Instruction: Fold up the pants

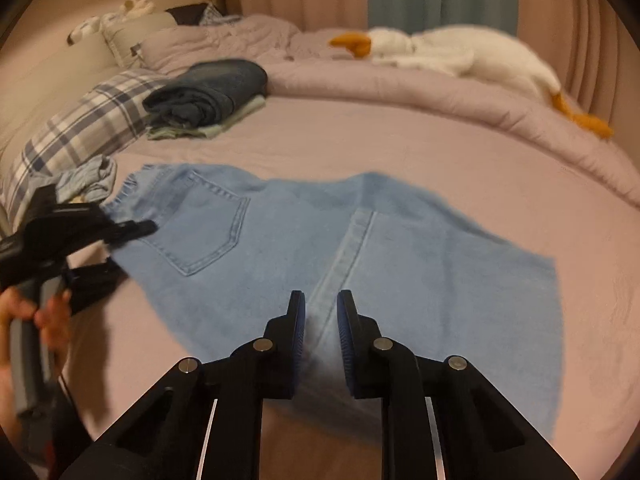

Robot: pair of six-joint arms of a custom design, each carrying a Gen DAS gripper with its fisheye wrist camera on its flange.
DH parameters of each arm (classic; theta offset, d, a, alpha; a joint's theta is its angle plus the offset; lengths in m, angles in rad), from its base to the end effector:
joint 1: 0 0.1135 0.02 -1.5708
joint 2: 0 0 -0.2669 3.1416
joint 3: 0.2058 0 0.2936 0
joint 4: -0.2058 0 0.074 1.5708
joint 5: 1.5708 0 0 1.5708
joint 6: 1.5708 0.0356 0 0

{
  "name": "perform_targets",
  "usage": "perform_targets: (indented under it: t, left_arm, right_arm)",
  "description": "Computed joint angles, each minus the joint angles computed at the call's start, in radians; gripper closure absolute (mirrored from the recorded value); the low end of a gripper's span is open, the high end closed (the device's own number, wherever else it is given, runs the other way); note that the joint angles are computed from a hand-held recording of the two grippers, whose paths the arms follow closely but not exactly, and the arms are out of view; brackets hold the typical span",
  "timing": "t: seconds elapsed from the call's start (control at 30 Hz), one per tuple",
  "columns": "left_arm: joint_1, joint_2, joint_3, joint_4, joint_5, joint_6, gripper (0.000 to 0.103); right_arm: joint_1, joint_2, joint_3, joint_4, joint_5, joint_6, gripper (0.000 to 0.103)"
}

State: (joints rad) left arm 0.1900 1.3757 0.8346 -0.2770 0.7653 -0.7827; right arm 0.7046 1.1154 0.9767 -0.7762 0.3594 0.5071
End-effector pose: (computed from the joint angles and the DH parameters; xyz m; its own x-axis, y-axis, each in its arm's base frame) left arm 0.3127 0.0350 0.2060 -0.7401 -0.6602 -0.1281 -0.2723 0.4683 -0.8406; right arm 0.2070 0.1595 0.2878 -0.7429 -0.0349 -0.6685 -0.0939 0.9942 0.0525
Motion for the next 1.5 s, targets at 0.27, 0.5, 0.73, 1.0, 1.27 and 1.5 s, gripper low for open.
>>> perform_targets:
  t: [0.27, 0.5, 0.73, 1.0, 1.27, 1.5]
  left_arm:
    - [-0.177, -0.174, 0.108, -0.065, -0.125, 0.292, 0.086]
    - [-0.491, -0.188, 0.183, -0.09, -0.283, 0.496, 0.086]
    - [-0.785, 0.013, 0.263, -0.228, -0.434, 0.711, 0.041]
    - [-0.716, -0.124, 0.132, -0.238, -0.346, 0.703, 0.02]
    - [-0.483, -0.206, 0.035, -0.268, -0.224, 0.642, 0.02]
    - [-0.427, -0.217, 0.036, -0.268, -0.18, 0.614, 0.02]
  right_arm:
    - [-0.085, 0.036, -0.049, 0.059, -0.152, 0.023, 0.085]
    - [-0.41, -0.438, -0.342, 0.226, -0.58, 0.352, 0.04]
    - [-0.966, -0.903, -0.708, 0.439, -1.18, 0.84, 0.031]
    - [-1.041, -0.759, -0.569, 0.173, -1.223, 0.693, 0.037]
    - [-1.145, -0.76, -0.492, -0.013, -1.211, 0.512, 0.032]
    - [-1.207, -0.792, -0.568, 0.099, -1.326, 0.643, 0.021]
